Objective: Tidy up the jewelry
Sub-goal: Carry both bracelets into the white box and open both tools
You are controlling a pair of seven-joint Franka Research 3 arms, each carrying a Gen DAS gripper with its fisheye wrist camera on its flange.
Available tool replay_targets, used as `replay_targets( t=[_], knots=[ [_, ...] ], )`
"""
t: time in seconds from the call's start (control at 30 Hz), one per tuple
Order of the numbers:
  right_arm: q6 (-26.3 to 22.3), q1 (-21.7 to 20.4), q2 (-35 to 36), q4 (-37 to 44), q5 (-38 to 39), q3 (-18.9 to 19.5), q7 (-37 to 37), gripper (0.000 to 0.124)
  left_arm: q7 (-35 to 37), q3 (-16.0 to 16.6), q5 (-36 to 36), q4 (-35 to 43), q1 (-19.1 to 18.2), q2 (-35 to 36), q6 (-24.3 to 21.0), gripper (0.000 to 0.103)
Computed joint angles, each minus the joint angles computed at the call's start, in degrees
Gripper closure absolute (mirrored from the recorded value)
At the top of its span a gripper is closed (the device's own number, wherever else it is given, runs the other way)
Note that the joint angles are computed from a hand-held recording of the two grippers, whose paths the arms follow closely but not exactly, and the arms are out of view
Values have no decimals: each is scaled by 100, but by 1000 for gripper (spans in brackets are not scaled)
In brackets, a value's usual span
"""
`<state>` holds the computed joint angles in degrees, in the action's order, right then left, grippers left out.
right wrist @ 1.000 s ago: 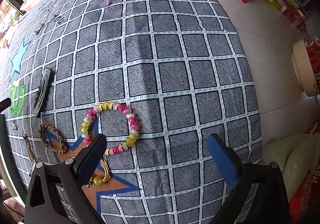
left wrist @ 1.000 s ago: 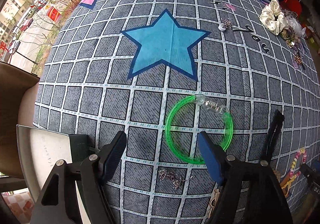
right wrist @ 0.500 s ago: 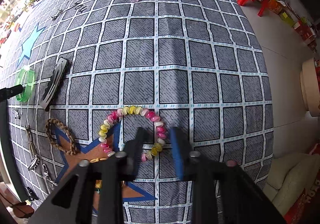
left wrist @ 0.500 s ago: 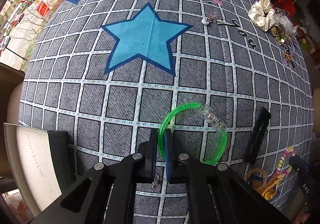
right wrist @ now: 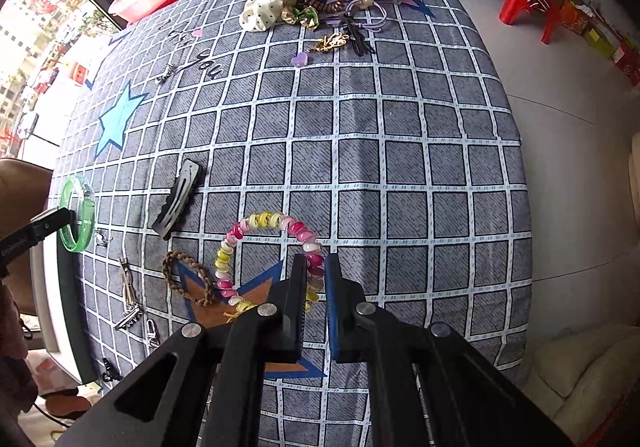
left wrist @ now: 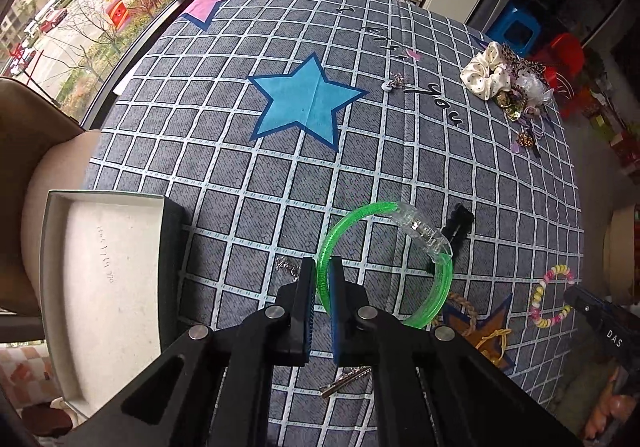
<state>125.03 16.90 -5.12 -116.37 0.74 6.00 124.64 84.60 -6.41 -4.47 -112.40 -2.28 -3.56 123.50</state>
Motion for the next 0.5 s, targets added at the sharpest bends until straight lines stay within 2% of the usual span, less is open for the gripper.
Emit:
replay_targets(
  t=[0.07, 0.17, 0.27, 0.33, 0.5],
  knots=[
    [-102, 21, 125, 256, 55, 3, -69, 114, -39, 31, -53, -187, 18, -279, -48, 90],
    [-119, 112, -49, 165, 79, 72, -24, 114, 107, 180, -112, -458, 102, -571, -35, 90],
    [27, 207, -38, 240, 98, 157, 21, 114, 287, 359, -122, -638, 219, -795, -104, 90],
    [26, 295, 147, 526, 91, 215, 75, 114, 604, 561, -206, -749, 380, -753, 10, 90],
    [60, 669, 754, 1301, -6, 354, 391, 114, 1152, 808, -261, -805, 714, -855, -185, 90]
  ],
)
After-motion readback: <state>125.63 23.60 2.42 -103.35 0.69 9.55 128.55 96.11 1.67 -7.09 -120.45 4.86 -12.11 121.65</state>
